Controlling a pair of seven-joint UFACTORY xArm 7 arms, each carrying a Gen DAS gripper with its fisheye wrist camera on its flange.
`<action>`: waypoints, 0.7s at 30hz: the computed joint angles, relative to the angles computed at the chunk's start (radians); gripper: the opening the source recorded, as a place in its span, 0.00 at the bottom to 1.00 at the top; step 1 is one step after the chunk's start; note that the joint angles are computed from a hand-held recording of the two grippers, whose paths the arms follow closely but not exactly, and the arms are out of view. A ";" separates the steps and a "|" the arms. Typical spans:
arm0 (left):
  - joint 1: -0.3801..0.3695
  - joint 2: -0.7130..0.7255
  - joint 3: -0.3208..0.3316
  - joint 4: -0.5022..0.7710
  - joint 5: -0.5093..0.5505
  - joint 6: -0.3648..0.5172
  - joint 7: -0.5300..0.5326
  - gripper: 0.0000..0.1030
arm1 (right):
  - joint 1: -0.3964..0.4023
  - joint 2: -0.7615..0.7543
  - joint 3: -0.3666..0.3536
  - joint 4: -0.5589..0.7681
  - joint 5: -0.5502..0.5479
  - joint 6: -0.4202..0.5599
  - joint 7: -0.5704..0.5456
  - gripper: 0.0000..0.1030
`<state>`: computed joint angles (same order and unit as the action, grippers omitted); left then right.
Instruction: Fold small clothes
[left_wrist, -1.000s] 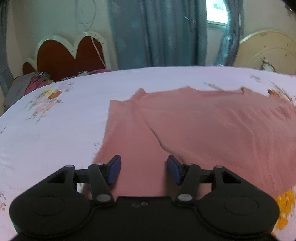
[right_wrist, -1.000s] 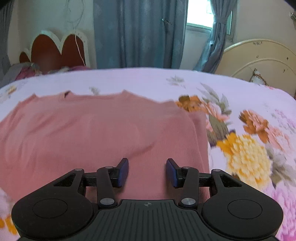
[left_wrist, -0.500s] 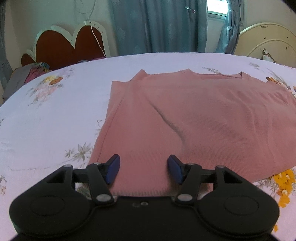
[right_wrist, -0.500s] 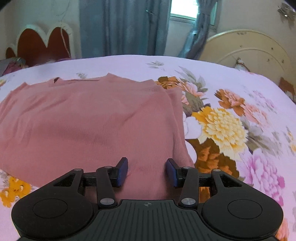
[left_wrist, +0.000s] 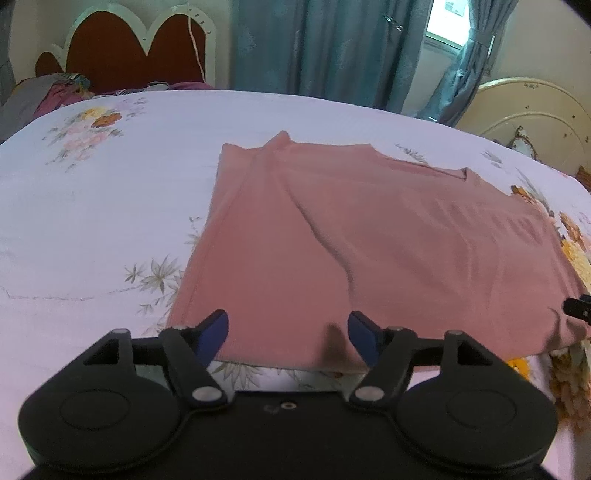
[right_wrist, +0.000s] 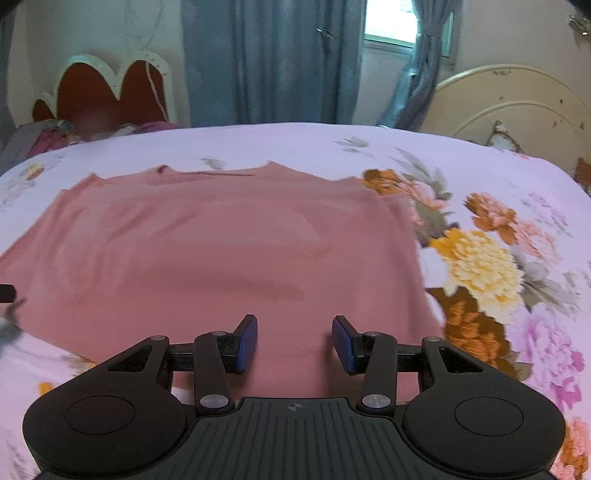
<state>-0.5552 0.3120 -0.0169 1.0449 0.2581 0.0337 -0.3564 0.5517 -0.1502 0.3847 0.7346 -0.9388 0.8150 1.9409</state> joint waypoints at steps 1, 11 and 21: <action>0.016 -0.003 -0.017 0.000 -0.008 0.008 0.014 0.71 | -0.001 0.012 0.000 0.014 -0.007 -0.005 -0.006 0.43; 0.195 -0.015 -0.220 -0.003 -0.239 0.085 0.164 0.75 | 0.023 0.130 -0.049 0.150 -0.122 -0.070 -0.022 0.43; 0.367 0.014 -0.414 -0.012 -0.624 0.093 0.369 0.77 | 0.050 0.244 -0.121 0.266 -0.214 -0.127 0.008 0.43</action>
